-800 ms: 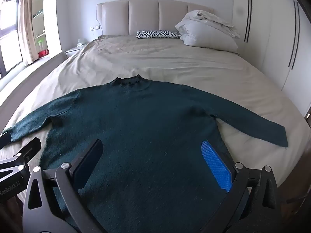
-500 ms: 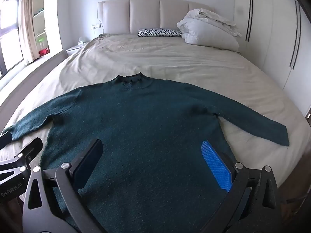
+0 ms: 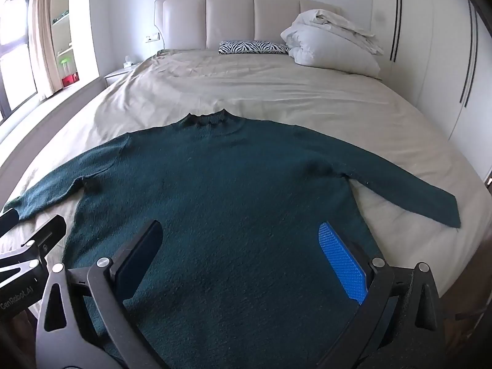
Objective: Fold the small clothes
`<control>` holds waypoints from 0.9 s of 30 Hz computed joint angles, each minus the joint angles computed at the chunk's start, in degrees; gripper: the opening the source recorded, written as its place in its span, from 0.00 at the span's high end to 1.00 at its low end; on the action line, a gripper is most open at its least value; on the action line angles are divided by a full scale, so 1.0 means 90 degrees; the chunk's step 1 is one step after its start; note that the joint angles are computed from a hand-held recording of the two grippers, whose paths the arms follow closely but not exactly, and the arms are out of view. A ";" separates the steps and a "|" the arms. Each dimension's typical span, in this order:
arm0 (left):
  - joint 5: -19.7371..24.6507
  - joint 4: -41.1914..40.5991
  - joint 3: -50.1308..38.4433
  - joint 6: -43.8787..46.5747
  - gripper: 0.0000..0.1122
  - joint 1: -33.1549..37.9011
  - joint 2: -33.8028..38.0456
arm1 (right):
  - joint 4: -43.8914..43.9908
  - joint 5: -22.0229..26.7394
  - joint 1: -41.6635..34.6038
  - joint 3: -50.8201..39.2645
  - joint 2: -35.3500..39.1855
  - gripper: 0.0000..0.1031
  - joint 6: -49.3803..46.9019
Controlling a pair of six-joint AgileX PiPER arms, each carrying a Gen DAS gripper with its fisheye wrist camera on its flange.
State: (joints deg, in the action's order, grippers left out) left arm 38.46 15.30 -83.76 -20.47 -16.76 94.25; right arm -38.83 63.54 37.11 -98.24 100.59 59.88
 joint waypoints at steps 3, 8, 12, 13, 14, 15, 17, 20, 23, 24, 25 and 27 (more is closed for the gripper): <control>-0.0008 0.0016 0.0001 -0.0015 0.08 0.0003 0.0012 | 0.0019 0.0020 0.0010 -0.0028 0.0015 0.00 0.0002; -0.0020 0.0001 0.0010 0.0007 0.08 0.0014 0.0011 | 0.0040 -0.0006 0.0010 0.0008 0.0017 0.00 0.0041; -0.0029 -0.0022 0.0008 0.0028 0.08 0.0028 0.0014 | 0.0052 -0.0002 0.0017 0.0014 0.0028 0.00 0.0034; -0.0018 -0.0009 0.0002 0.0018 0.08 0.0023 0.0016 | 0.0058 0.0008 0.0013 -0.0002 0.0033 0.00 0.0025; -0.0022 -0.0013 0.0005 0.0024 0.08 0.0028 0.0017 | 0.0057 0.0009 0.0019 -0.0003 0.0034 0.00 0.0032; -0.0020 -0.0026 0.0002 0.0034 0.08 0.0030 0.0017 | 0.0073 0.0017 0.0011 -0.0021 0.0039 0.00 0.0015; -0.0017 -0.0024 0.0001 0.0036 0.08 0.0029 0.0016 | 0.0084 0.0017 0.0010 -0.0033 0.0050 0.00 0.0011; -0.0016 -0.0033 -0.0005 0.0048 0.08 0.0033 0.0021 | 0.0110 0.0005 0.0000 -0.0029 0.0042 0.00 -0.0007; -0.0021 -0.0044 0.0000 0.0054 0.08 0.0037 0.0017 | 0.0116 -0.0009 -0.0001 -0.0007 0.0031 0.00 -0.0005; -0.0023 -0.0035 0.0001 0.0043 0.08 0.0033 0.0018 | 0.0116 -0.0011 -0.0007 -0.0006 0.0030 0.00 -0.0005; -0.0018 -0.0028 -0.0002 0.0037 0.08 0.0030 0.0020 | 0.0119 -0.0004 0.0000 -0.0018 0.0042 0.00 -0.0004; -0.0018 -0.0028 -0.0002 0.0037 0.08 0.0030 0.0020 | 0.0113 0.0005 0.0025 -0.0029 0.0066 0.00 0.0015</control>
